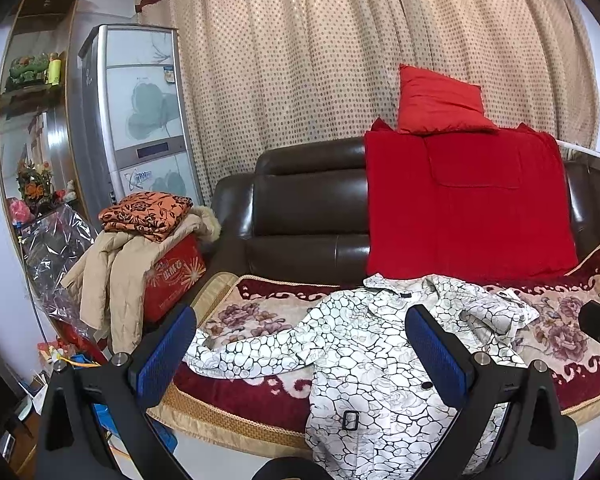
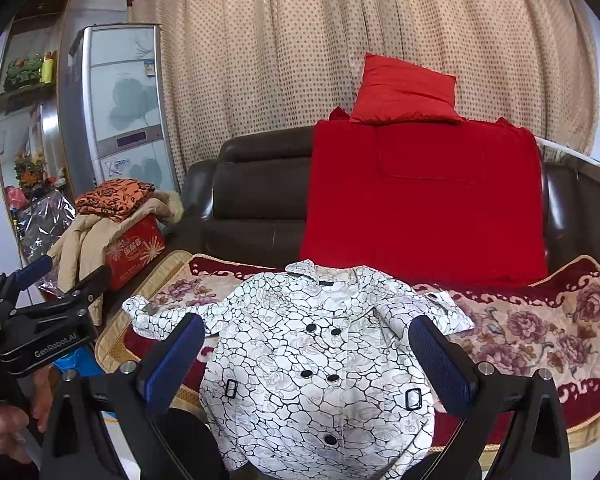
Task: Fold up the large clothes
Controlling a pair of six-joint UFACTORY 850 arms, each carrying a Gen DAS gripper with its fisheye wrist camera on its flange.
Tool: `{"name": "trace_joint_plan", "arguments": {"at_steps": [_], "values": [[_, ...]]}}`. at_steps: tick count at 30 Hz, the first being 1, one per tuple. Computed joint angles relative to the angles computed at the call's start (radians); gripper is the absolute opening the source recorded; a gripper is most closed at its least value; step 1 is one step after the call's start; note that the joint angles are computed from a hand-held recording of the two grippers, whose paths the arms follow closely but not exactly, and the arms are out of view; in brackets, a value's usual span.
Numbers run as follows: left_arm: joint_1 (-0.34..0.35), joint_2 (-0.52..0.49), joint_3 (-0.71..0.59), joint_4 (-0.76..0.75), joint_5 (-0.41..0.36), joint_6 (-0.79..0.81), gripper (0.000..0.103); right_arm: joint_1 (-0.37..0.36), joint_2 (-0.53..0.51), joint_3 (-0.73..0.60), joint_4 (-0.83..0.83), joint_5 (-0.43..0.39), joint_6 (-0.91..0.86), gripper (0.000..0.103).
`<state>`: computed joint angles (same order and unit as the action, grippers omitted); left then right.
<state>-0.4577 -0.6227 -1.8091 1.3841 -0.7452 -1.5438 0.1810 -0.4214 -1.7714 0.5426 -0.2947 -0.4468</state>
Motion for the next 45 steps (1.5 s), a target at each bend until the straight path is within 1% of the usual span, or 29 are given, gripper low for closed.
{"name": "trace_joint_plan", "arguments": {"at_steps": [2, 3, 4, 10, 18, 21, 26, 28, 39, 45], "values": [[0.002, -0.006, -0.006, -0.004, -0.002, 0.003, 0.103, 0.000, -0.008, -0.010, -0.012, -0.003, 0.013, 0.103], [0.004, -0.011, -0.012, -0.010, -0.002, 0.009, 0.103, 0.000, -0.014, -0.016, -0.065, 0.002, 0.046, 0.103], [0.005, -0.015, -0.018, -0.015, -0.002, 0.014, 0.103, 0.001, -0.019, -0.024, -0.076, -0.002, 0.059, 0.103], [0.012, -0.041, -0.050, -0.043, -0.006, 0.043, 0.103, 0.003, -0.056, -0.072, -0.104, -0.029, 0.091, 0.103], [0.019, -0.070, -0.091, -0.075, -0.008, 0.080, 0.103, 0.003, -0.086, -0.103, -0.102, -0.041, 0.097, 0.103], [0.021, -0.086, -0.110, -0.094, -0.008, 0.103, 0.103, -0.001, -0.110, -0.135, -0.104, -0.061, 0.105, 0.103], [0.024, -0.112, -0.147, -0.125, -0.007, 0.144, 0.103, -0.005, -0.140, -0.181, -0.150, -0.128, 0.166, 0.103], [0.026, -0.121, -0.160, -0.136, -0.006, 0.156, 0.103, -0.005, -0.148, -0.193, -0.162, -0.141, 0.180, 0.103], [0.031, -0.183, -0.245, -0.203, -0.009, 0.244, 0.103, -0.013, -0.206, -0.255, -0.167, -0.167, 0.195, 0.103], [0.039, -0.235, -0.320, -0.259, -0.013, 0.312, 0.103, -0.018, -0.253, -0.317, -0.182, -0.206, 0.220, 0.103]]}}
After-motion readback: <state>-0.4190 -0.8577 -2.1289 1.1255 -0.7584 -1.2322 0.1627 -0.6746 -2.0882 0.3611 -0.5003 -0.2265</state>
